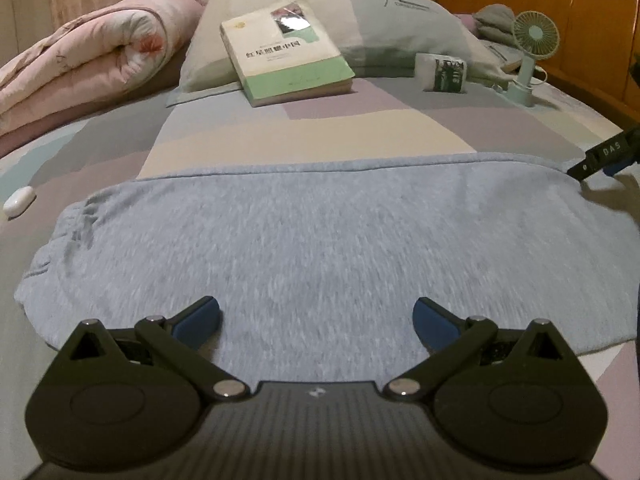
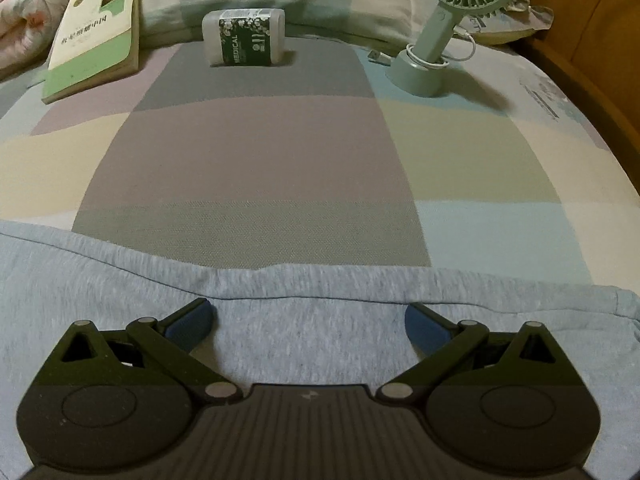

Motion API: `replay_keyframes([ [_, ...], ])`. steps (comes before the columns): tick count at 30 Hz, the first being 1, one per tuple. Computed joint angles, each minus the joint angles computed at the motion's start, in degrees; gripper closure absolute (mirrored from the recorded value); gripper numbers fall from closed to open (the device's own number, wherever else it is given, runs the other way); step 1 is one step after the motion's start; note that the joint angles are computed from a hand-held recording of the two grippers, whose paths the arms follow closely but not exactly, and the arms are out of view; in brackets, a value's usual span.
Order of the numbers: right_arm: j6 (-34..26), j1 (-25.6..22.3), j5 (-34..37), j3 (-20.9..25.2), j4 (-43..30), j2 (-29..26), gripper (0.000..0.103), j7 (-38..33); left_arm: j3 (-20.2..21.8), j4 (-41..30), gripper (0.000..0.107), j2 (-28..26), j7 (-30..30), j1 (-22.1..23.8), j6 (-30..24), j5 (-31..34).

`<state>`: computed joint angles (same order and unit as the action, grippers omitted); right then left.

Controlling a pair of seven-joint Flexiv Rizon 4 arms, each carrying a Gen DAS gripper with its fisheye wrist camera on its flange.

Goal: Fold clothes

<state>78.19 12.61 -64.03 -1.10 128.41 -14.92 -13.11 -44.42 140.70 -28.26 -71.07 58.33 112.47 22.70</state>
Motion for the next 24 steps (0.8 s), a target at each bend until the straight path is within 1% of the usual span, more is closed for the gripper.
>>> replay_keyframes([
  [2, -4.53, 0.22, 9.04, 3.11, -1.27, 0.52, 0.000, -5.41, -1.20, 0.15, 0.005, 0.19, -0.23, 1.19, -0.73, -0.16],
  [3, -5.14, 0.88, 10.06, 3.12, -1.20, 1.49, 0.000, -4.13, -1.22, 0.27, 0.005, 0.54, -0.11, 1.21, -0.88, -0.34],
  [4, -2.84, 0.93, 9.82, 2.79, -0.59, 2.12, 0.000, -2.37, -1.13, 0.40, 0.004, 0.79, -0.01, 1.12, -0.83, -0.52],
  [5, -1.14, 0.96, 11.41, 3.10, -0.29, 2.64, 0.000, -2.00, -1.14, 0.46, 0.004, 0.77, 0.05, 1.10, -0.76, -0.61],
  [6, -0.83, 0.67, 16.73, 5.28, -1.12, 2.03, 0.000, -4.23, -0.87, 0.46, 0.004, 0.75, 0.13, 0.84, -0.61, -0.69],
  [7, -2.43, 1.09, 21.48, 6.80, -2.48, 1.24, 0.000, -6.82, -0.51, 0.45, 0.004, 0.73, 0.19, 0.50, -0.45, -0.73],
  [9, -6.26, 3.96, 22.77, 5.86, -4.74, -0.57, 0.000, -6.26, 0.11, 0.41, 0.004, 0.88, 0.24, -0.05, -0.28, -0.68],
  [11, -9.75, 6.42, 22.90, 4.99, -6.98, -2.51, 0.000, -4.93, -0.19, 0.37, 0.004, 0.90, 0.31, 0.30, -0.65, -0.52],
  [12, -10.22, 8.56, 18.82, 2.66, -7.00, -2.89, 0.000, -1.44, -0.40, 0.38, 0.004, 0.88, 0.42, 0.51, -0.83, -0.51],
  [13, -11.17, 9.88, 15.62, 1.47, -7.37, -3.35, 0.000, 1.31, -0.70, 0.41, 0.004, 0.99, 0.52, 0.77, -1.11, -0.59],
  [15, -12.71, 10.21, 17.16, 2.95, -8.84, -3.87, 0.000, 0.75, -1.38, 0.53, 0.004, 1.24, 0.82, 1.32, -1.67, -0.91],
  [16, -13.51, 10.42, 18.17, 3.70, -9.65, -4.15, 0.000, 0.06, -1.99, 0.66, 0.004, 1.62, 1.02, 1.81, -2.24, -1.13],
  [21, -16.47, 11.53, 26.04, 8.69, -14.63, -6.53, 0.000, -14.12, -6.26, 1.64, 0.004, 2.73, 3.56, 5.36, -5.03, -3.00],
  [22, -16.29, 11.96, 26.83, 9.01, -14.90, -6.50, 0.000, -16.16, -7.25, 1.85, 0.004, 2.78, 4.10, 6.18, -5.42, -3.54],
  [23, -14.40, 11.59, 28.26, 9.48, -14.87, -6.42, 0.000, -18.62, -7.53, 2.10, 0.004, 3.07, 4.38, 6.41, -5.12, -4.16],
  [24, -12.16, 11.85, 28.51, 8.98, -14.09, -5.74, 0.000, -18.57, -7.62, 2.29, 0.004, 3.40, 4.46, 6.53, -4.74, -4.61],
])
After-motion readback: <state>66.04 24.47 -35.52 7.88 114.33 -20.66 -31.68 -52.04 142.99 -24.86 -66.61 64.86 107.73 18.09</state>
